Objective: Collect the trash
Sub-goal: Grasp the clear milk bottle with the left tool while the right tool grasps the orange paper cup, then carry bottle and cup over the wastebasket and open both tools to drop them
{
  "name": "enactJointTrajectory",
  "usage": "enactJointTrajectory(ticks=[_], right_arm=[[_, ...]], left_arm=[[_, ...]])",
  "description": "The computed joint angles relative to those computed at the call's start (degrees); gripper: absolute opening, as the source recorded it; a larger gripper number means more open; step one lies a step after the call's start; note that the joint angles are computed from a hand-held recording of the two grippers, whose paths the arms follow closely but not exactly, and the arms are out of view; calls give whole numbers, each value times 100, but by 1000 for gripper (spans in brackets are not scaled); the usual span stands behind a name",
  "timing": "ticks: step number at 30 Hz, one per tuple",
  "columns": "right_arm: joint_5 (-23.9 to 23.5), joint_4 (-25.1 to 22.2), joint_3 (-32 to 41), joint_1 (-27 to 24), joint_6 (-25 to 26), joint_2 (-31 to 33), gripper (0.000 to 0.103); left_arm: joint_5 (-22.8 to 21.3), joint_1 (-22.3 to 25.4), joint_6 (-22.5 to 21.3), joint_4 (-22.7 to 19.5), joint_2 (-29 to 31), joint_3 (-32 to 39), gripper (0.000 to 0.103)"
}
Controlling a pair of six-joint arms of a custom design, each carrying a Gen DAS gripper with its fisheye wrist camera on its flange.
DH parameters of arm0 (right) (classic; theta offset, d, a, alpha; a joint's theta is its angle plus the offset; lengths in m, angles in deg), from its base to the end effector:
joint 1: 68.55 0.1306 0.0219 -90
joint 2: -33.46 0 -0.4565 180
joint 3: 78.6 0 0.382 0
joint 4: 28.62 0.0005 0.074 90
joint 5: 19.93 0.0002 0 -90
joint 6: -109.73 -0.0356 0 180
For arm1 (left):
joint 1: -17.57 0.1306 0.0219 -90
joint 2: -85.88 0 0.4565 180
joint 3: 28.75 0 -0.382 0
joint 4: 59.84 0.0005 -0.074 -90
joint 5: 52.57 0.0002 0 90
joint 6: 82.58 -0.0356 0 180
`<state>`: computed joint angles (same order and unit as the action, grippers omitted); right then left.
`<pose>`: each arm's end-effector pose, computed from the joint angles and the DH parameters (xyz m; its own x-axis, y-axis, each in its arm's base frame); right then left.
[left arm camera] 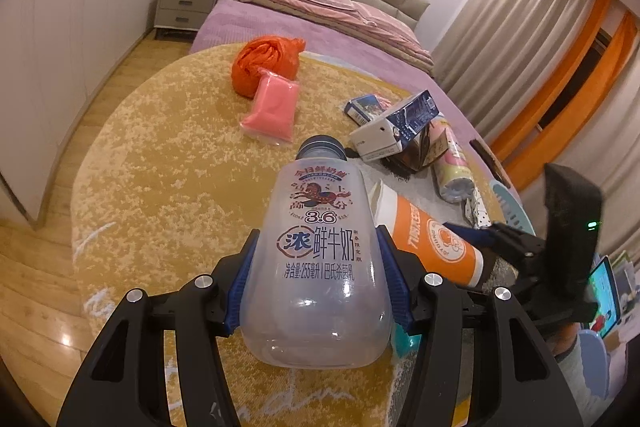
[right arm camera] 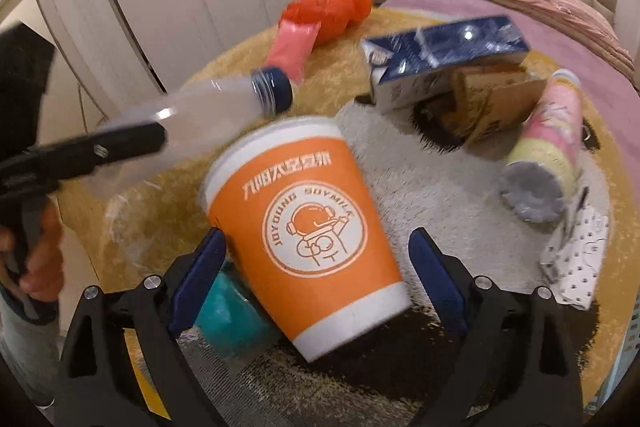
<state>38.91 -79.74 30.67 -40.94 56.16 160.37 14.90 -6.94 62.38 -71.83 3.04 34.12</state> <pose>0.6100 0.3393 0.2824 -0.3304 -0.7463 -0.5779 -0.9432 0.2837 0.1729 0.4314 -0.1822 0.2909 -0.4940 -0.6059 -0.6235 -0.4567 0.7911 -0.4069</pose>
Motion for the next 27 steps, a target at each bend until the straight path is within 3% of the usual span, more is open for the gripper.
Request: enactJointTrajectory(ticks=[4,7,19,27], right_arm=[[11,91,-78,29,36,-31,67],[-100,289,-191,-57,-86,-146,60],[-713,1267,-605,-820,-1103,-659,60],[-278,1945,-479,-1522,-2184,-586,60]], left_arm=[[-48,-23,-42,-43,-27,43,54],[-147,-69,-99,-42,-63,87,54],[-353,-382,-834,82,186,860,54],[191,-515,-1507,-47,1086,2211,54]])
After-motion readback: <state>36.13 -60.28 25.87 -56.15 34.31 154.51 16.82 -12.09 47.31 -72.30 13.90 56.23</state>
